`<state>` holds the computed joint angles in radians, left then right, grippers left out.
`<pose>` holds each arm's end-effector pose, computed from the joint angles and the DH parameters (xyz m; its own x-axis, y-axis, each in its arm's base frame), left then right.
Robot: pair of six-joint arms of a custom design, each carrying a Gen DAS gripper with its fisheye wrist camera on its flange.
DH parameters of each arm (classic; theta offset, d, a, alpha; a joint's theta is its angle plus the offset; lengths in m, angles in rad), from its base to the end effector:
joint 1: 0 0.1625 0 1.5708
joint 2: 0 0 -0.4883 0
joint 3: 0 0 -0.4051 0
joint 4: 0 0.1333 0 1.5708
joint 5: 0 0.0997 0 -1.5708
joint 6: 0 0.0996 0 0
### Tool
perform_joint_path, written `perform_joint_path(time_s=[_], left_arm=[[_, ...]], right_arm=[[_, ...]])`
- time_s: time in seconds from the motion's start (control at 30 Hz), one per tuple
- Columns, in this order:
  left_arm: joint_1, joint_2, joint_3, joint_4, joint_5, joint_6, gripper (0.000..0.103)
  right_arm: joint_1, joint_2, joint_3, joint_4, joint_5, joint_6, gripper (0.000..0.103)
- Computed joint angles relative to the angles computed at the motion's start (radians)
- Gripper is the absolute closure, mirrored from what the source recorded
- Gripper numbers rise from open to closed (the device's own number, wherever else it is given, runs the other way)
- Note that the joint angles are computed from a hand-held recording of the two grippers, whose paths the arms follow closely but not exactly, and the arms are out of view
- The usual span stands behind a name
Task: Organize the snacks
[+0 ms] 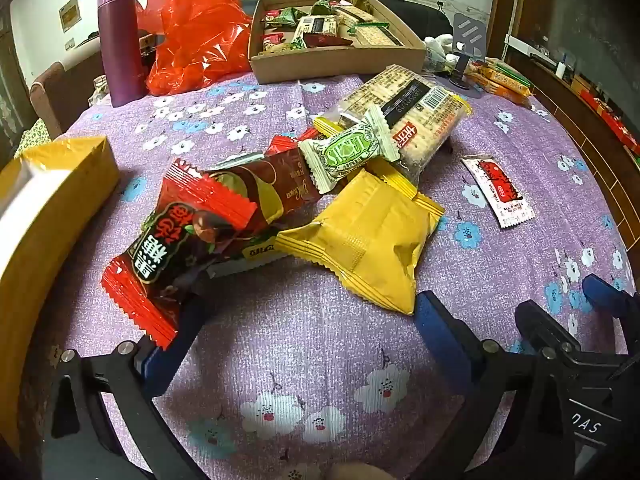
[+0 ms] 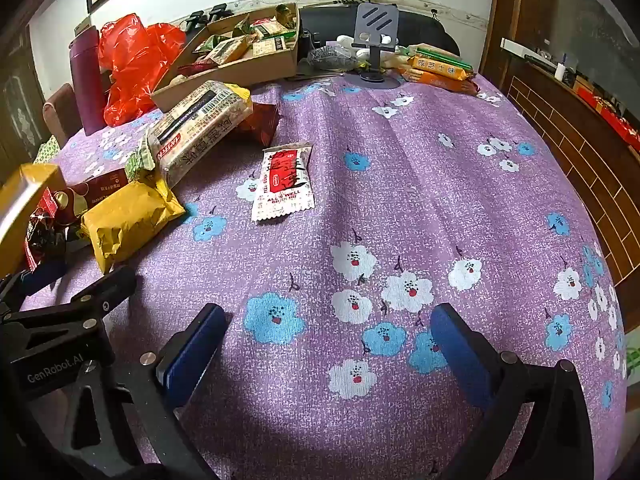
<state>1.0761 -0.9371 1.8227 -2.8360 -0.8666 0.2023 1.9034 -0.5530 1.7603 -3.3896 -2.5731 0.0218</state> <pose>-0.1422 -0.6803 0.2088 -0.6801 0.3119 -0.6635 0.5896 0.7705 -0.2422 0.2661 -0.6190 0.0537 -0.6725 0.2983 0.6773 -0.2527 0.7676 -0.5890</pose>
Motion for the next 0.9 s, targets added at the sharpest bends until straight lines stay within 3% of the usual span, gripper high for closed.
perform_joint_path(time_s=[0.9], left_arm=[[0.0,0.0,-0.001,-0.002,0.009,0.008,0.0]], right_arm=[[0.0,-0.001,0.001,-0.001,0.001,0.0,0.0]])
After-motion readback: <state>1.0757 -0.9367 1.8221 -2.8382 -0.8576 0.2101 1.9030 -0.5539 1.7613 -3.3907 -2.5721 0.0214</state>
